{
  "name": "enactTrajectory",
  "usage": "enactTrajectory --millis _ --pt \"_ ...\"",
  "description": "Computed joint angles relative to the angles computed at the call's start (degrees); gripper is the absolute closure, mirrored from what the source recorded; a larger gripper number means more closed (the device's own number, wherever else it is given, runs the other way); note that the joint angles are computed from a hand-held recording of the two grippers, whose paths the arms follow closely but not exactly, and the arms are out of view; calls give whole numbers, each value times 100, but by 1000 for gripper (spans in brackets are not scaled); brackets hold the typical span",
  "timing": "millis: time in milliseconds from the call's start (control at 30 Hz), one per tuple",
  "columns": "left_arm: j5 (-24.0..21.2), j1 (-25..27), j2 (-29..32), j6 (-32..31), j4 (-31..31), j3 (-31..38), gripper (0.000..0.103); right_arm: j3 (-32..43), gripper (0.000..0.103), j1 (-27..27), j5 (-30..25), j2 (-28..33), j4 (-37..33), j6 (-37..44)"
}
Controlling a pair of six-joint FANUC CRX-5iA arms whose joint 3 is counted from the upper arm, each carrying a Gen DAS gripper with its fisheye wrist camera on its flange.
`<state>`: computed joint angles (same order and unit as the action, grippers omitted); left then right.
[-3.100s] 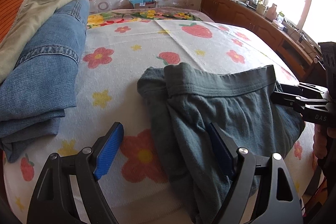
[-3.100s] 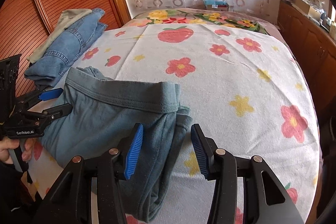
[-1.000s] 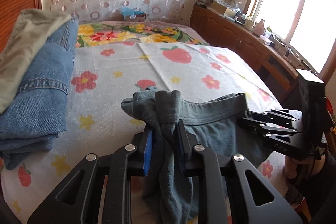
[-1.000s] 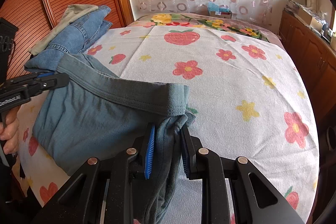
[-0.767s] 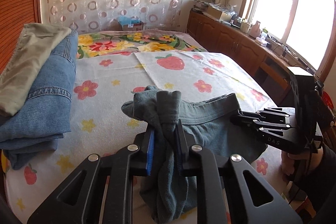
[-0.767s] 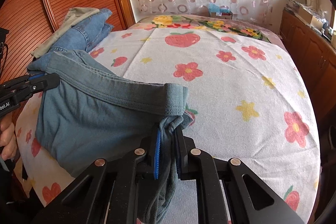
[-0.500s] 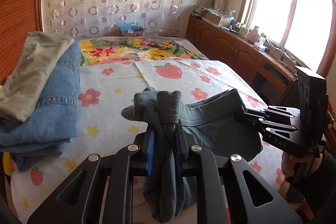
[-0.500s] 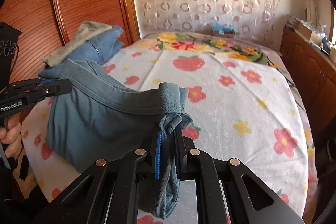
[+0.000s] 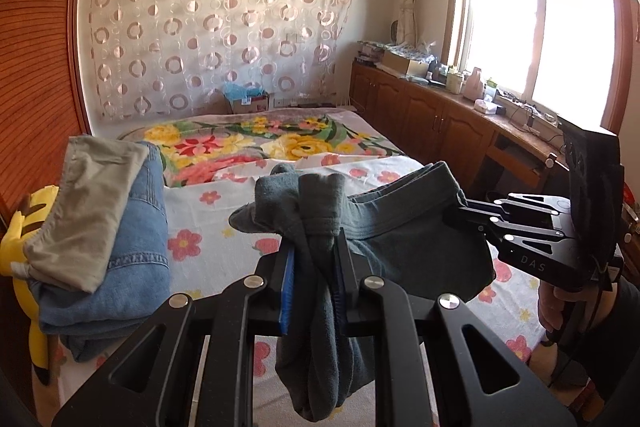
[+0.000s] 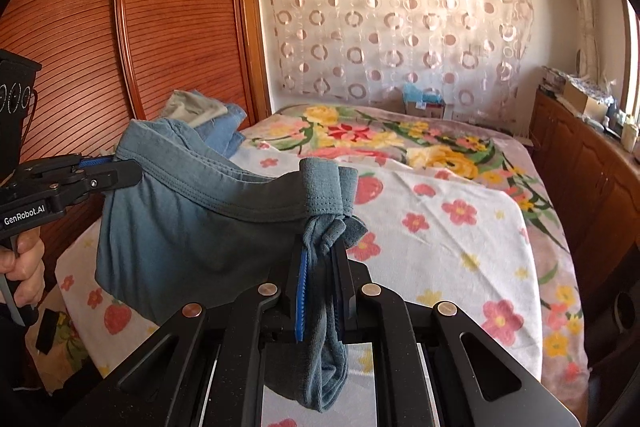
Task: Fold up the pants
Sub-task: 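Lift the folded shorts with both grippers toward the stack of jeans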
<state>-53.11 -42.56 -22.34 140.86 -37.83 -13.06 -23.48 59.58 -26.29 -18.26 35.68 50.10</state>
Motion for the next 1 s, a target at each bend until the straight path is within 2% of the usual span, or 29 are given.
enactTrajectory --millis 200,400,600,733,1000 --pt "-101 -83 -157 133 -211 14 85 -28 93 38 159 -55 219 -4" --pt "-137 38 -274 164 -326 -31 85 104 93 -96 578 147 -45 402" --pt "-58 428 -416 24 -206 -148 85 771 93 -284 680 691 -1343 1727" --pt "-59 725 -489 -219 -89 -163 86 1517 93 -475 505 1088 -2587 3134" --pt "-197 1365 -697 -566 -40 -96 86 3152 93 -793 99 2100 -4326 5171"
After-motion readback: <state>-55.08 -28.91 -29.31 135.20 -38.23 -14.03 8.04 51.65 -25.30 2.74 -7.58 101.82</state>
